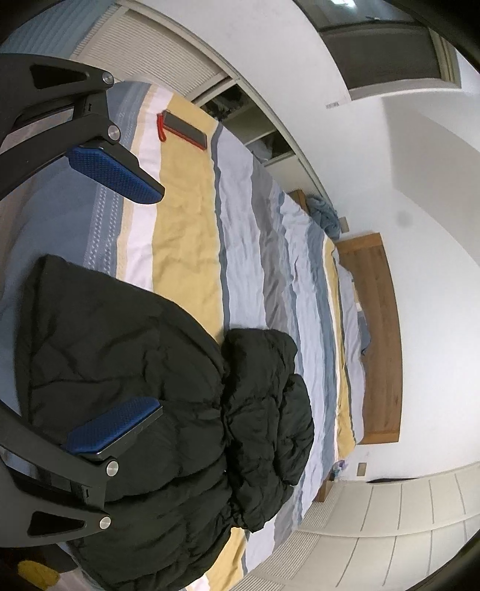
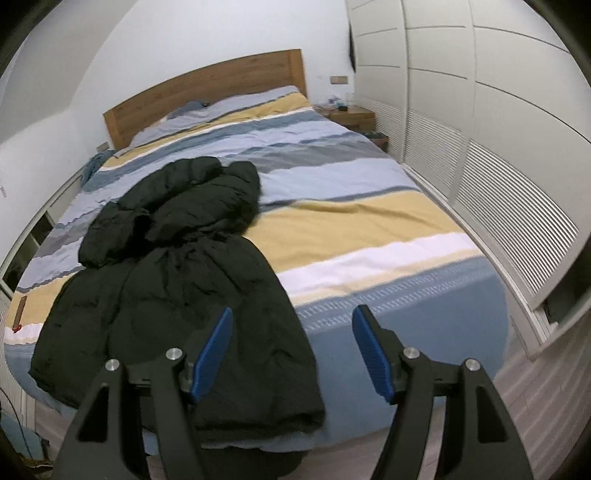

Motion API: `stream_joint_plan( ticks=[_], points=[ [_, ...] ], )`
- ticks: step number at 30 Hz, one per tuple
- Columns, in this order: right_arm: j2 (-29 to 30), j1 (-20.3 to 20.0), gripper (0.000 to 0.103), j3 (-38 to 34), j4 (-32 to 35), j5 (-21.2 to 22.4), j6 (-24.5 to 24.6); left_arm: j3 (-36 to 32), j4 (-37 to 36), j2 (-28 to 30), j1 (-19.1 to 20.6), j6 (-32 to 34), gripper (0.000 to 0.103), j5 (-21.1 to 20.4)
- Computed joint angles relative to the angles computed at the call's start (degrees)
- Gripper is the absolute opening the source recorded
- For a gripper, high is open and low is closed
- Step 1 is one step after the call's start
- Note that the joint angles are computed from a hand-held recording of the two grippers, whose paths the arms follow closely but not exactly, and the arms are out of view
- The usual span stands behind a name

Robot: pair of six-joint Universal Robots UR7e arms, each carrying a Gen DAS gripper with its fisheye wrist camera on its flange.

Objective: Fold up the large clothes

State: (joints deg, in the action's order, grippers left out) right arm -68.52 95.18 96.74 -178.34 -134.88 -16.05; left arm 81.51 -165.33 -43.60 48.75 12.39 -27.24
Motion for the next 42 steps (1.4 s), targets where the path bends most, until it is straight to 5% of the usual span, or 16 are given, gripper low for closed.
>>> stream_joint_plan(
  ticks=[9,16,19,25,29,42],
  points=[
    [-2.2,-1.4,0.067,2.6,0.9,-0.4,3.8,4.4,1.4,-3.1,1.1,-4.5,0.103,0.8],
    [-1.5,-2.2,0.068,1.2,3.0,0.2,4.4,6.4,9.2,-7.1,4.9,-16.6,0.102,-6.2],
    [-1.6,-3.1,0.068,0.9,3.8,1.4,5.0,6.6,13.5,-9.0,7.9,-22.2,0.102,-12.0],
    [-1.8,-6.1,0.068,0.9,6.9,6.8,7.0,5.2,19.0,-10.5,14.5,-28.2,0.102,-30.0],
    [-1.0,-8.1,0.068,-0.1,11.3,10.2,8.5,3.2,17.6,-9.2,18.1,-29.7,0.102,-40.2],
    [1.9,-13.8,0.068,-5.5,21.6,22.5,13.4,-4.8,19.6,-2.0,24.4,-32.5,0.102,-57.6]
  ],
)
